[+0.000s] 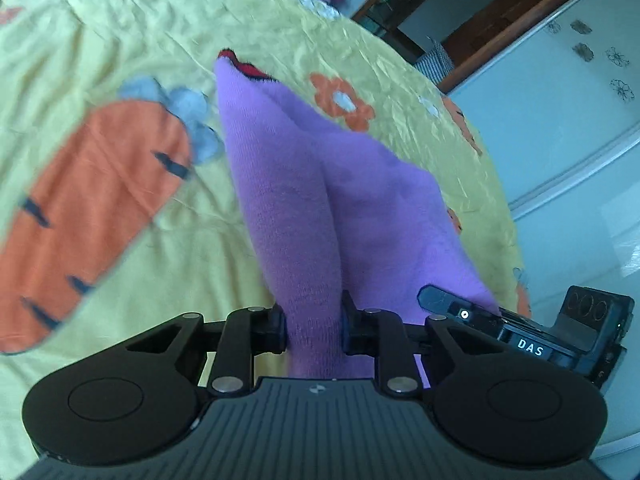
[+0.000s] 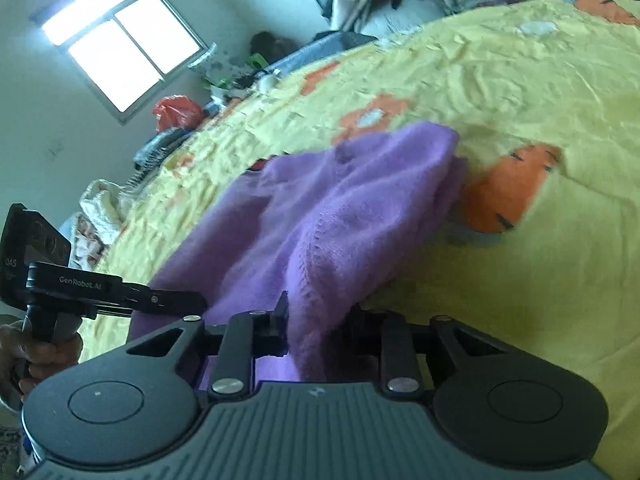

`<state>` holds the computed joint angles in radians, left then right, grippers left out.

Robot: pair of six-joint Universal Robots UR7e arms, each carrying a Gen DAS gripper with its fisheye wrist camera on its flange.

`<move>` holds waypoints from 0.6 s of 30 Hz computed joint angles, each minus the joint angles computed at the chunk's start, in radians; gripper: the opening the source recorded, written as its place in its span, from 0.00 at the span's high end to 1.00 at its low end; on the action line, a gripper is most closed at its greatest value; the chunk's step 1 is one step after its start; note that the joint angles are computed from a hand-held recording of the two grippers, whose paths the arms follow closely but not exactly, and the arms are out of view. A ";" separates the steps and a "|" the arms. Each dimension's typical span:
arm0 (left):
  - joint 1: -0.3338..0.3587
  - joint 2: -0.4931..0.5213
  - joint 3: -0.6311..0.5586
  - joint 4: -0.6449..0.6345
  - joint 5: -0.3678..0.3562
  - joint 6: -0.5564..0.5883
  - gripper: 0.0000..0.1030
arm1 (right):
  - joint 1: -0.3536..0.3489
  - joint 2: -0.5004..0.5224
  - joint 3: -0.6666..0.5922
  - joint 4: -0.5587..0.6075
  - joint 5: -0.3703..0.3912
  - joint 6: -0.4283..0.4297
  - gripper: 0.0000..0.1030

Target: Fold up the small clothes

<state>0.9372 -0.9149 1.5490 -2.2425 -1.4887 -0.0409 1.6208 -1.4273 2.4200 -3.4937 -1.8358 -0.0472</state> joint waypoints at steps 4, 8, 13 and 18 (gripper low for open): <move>0.034 -0.053 0.008 0.030 0.021 -0.001 0.76 | 0.041 0.071 -0.032 -0.015 0.011 0.026 0.78; 0.076 -0.091 0.037 0.034 0.031 -0.021 0.71 | 0.093 0.145 -0.053 -0.015 -0.050 0.055 0.72; 0.059 -0.191 0.167 -0.053 0.115 -0.028 0.17 | 0.213 0.195 -0.051 -0.058 -0.268 0.075 0.14; 0.000 -0.364 0.376 -0.115 0.252 0.047 0.11 | 0.364 0.154 0.048 0.029 -0.439 0.195 0.15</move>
<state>0.9368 -1.2791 1.9249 -2.3577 -1.2370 0.0057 1.9851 -1.2728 2.4685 -3.4648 -2.2743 0.1480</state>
